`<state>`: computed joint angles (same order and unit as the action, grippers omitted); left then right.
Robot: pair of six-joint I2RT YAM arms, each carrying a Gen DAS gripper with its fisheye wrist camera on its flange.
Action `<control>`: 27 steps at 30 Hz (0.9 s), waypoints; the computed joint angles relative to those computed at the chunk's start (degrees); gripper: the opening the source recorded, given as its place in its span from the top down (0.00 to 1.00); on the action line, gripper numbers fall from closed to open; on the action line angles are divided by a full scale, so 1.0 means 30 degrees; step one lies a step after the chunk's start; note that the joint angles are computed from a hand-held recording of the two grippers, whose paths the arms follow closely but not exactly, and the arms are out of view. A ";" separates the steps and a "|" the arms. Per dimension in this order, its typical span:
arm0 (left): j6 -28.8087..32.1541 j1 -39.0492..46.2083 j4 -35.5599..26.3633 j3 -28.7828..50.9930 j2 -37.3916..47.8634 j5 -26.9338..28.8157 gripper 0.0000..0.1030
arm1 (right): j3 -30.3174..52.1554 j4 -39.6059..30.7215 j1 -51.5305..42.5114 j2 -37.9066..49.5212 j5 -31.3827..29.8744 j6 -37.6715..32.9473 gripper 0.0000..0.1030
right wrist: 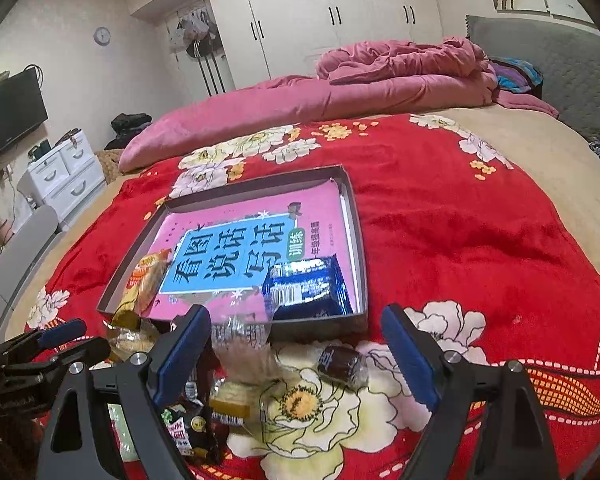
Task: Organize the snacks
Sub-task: 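Move both tools back over the snack pile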
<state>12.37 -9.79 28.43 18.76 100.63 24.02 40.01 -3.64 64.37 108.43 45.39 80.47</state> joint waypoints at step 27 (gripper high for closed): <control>0.2234 -0.4789 -0.0137 -0.1295 -0.0057 -0.1338 0.30 | -0.1279 0.4710 -0.0756 0.0941 -0.3109 -0.1997 0.35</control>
